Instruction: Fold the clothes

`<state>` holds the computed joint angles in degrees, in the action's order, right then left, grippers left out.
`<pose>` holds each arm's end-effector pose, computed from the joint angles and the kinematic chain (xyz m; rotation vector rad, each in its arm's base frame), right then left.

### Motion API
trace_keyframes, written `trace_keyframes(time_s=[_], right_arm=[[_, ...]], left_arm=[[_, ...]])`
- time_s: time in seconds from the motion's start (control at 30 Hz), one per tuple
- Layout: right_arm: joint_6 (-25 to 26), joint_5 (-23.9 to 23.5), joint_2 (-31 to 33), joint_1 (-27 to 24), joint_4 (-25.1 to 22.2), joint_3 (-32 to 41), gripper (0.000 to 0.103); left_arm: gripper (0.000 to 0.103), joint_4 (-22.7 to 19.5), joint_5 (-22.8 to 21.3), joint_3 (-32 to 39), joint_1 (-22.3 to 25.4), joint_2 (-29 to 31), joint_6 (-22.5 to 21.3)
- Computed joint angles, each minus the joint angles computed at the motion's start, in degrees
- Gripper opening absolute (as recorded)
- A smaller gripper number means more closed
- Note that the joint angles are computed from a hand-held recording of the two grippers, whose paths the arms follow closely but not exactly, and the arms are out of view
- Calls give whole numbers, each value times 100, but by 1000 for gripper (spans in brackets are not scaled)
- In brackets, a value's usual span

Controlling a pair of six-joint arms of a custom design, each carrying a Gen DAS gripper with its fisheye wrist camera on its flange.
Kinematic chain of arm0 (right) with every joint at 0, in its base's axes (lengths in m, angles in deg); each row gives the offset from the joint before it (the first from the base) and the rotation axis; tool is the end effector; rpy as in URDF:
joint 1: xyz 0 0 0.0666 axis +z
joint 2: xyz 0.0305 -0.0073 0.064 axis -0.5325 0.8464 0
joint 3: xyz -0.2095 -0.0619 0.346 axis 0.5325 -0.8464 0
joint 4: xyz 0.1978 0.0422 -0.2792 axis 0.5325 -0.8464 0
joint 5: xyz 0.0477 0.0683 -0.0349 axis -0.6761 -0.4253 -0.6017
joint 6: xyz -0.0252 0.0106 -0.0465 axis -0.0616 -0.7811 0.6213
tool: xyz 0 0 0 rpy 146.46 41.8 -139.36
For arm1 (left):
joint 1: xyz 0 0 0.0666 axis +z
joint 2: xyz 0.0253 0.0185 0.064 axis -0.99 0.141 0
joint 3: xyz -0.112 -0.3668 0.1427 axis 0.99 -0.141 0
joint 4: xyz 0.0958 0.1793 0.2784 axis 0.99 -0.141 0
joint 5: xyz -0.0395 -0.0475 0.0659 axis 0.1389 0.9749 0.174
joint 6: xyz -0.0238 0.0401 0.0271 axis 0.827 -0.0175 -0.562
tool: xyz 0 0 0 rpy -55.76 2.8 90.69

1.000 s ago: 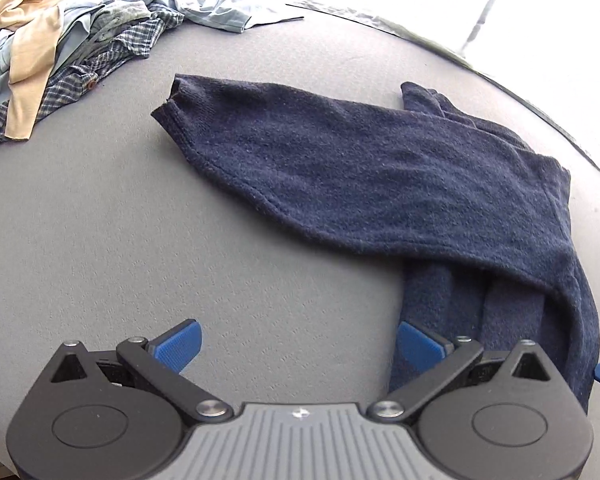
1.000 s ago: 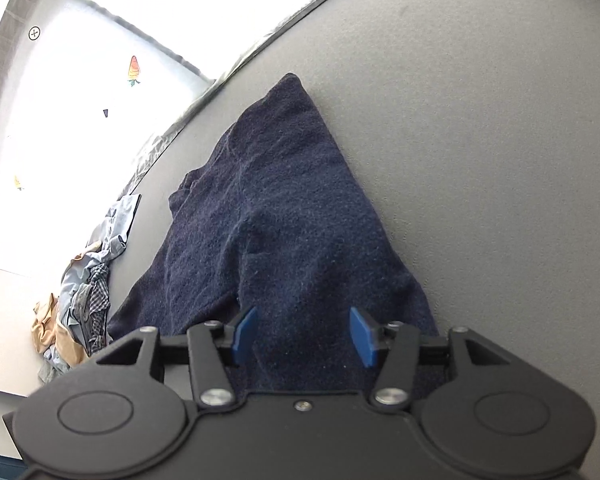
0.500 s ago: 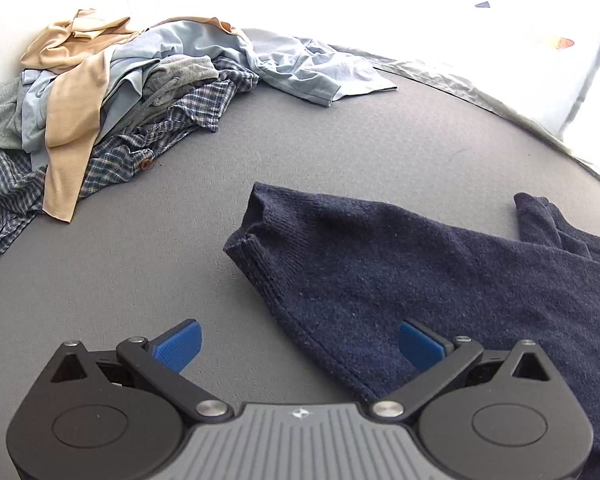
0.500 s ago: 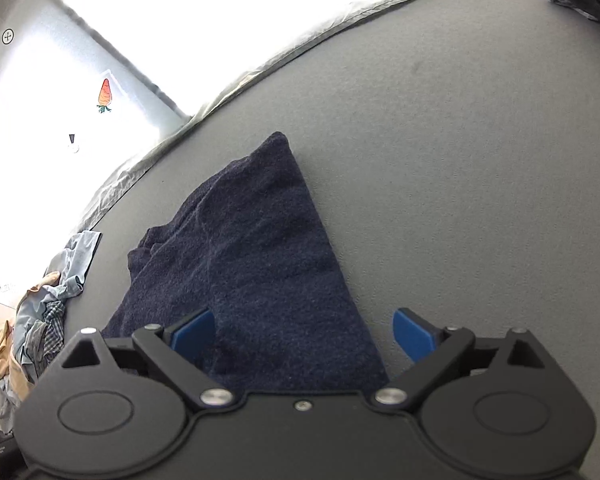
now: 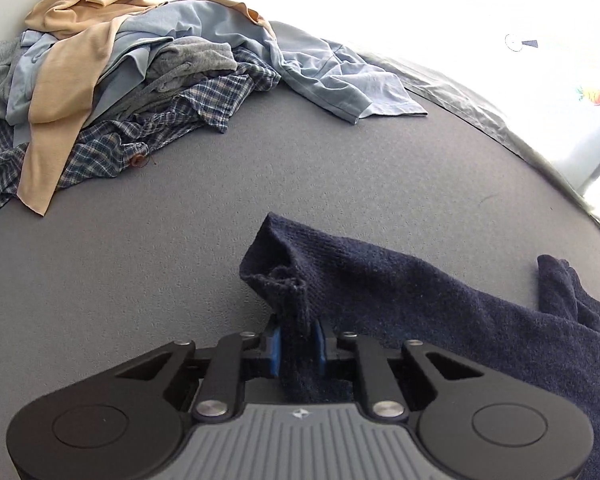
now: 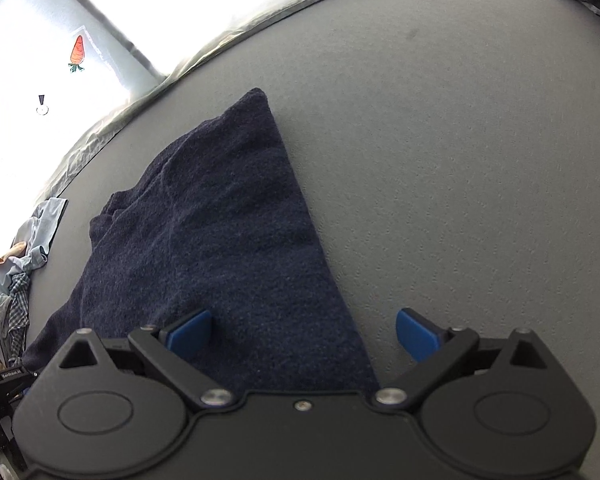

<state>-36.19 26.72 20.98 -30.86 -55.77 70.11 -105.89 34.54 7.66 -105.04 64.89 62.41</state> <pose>0.3394 0.0149 0.3958 0.5378 2.5920 0.4557 0.3507 -0.1368 0.4285 -0.6347 2.4782 0.0308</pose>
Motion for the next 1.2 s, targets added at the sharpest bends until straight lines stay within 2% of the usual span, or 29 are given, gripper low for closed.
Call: trace_keyframes(time_s=[0.17,0.3,0.5,0.6,0.7,0.87,0.97,1.07,1.13,1.2], right_arm=[[-43,5,-225,-19,71,-80,100],[-125,-75,-455,-60,154,-182,100],[-54,-132,-916,-125,79,-306,100],[-72,-200,-1182,-240,-18,-415,100],[-58,-324,-1419,-423,-164,-516,100],[-9,-595,-1673,-695,-376,-643,100],[57,-868,-1818,-829,-473,-705,99],[74,-1405,-1903,-971,-440,-778,89],[83,-1825,-1894,-960,-370,-825,74],[111,-2145,-1849,-843,-298,-865,65]], left_arm=[[9,320,74,88,-201,-223,-232],[8,684,169,289,-696,-408,-616],[8,1020,837,620,-1643,-416,-912],[8,947,1062,709,-2234,-297,-987],[8,736,1405,671,-2621,-174,-913],[9,198,2130,516,-2815,94,-515],[12,92,2029,422,-2905,125,-418],[19,60,1886,404,-3020,75,-367],[28,74,1872,378,-3082,26,-375],[36,21,1845,373,-3156,-75,-374]])
